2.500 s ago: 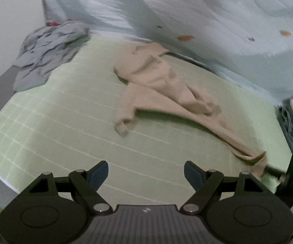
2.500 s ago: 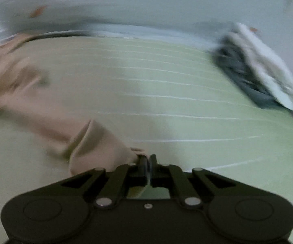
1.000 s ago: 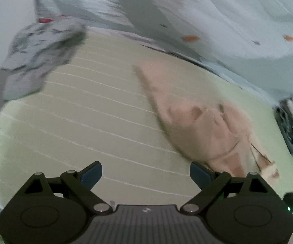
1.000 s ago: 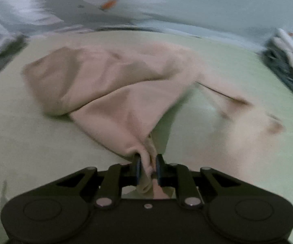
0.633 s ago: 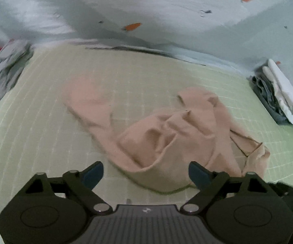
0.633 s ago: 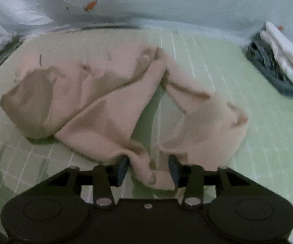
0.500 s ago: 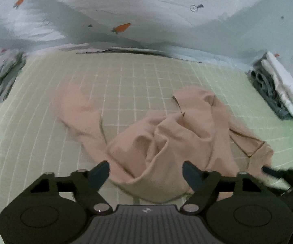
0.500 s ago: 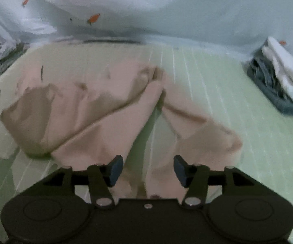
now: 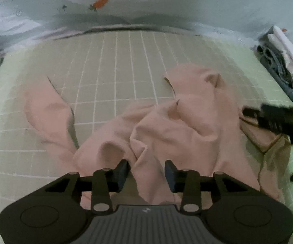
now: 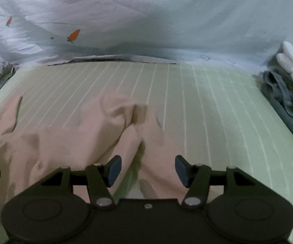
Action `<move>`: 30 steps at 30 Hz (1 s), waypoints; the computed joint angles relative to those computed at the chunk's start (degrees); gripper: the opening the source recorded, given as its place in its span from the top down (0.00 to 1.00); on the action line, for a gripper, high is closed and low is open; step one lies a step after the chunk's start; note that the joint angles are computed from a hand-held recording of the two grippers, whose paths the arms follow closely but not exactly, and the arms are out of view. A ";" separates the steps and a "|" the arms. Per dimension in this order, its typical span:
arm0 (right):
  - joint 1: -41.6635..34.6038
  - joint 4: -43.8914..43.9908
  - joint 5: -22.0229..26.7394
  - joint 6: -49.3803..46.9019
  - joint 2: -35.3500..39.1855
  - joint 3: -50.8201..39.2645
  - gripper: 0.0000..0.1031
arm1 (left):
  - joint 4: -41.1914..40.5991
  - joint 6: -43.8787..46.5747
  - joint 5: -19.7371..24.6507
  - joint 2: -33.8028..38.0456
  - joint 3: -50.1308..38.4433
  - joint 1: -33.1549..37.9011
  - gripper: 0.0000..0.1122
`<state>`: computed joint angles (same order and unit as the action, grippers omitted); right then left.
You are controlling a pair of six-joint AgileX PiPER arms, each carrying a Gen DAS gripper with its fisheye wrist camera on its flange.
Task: Fold clothes
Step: 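Grasp the sweater with both grippers and lift it to shake it out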
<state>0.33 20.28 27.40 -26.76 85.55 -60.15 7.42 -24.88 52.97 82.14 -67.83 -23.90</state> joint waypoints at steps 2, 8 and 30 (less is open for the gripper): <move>0.24 0.68 0.34 0.38 4.76 -4.56 0.41 | -1.01 1.38 0.35 1.55 -0.89 0.88 0.63; -0.36 7.25 5.05 -3.78 18.93 -19.17 0.33 | -3.43 3.63 2.23 5.97 -3.49 3.60 0.77; -7.07 36.20 -3.81 -31.29 -0.32 -7.12 0.91 | 35.96 -18.86 7.50 0.09 -19.05 -4.54 0.94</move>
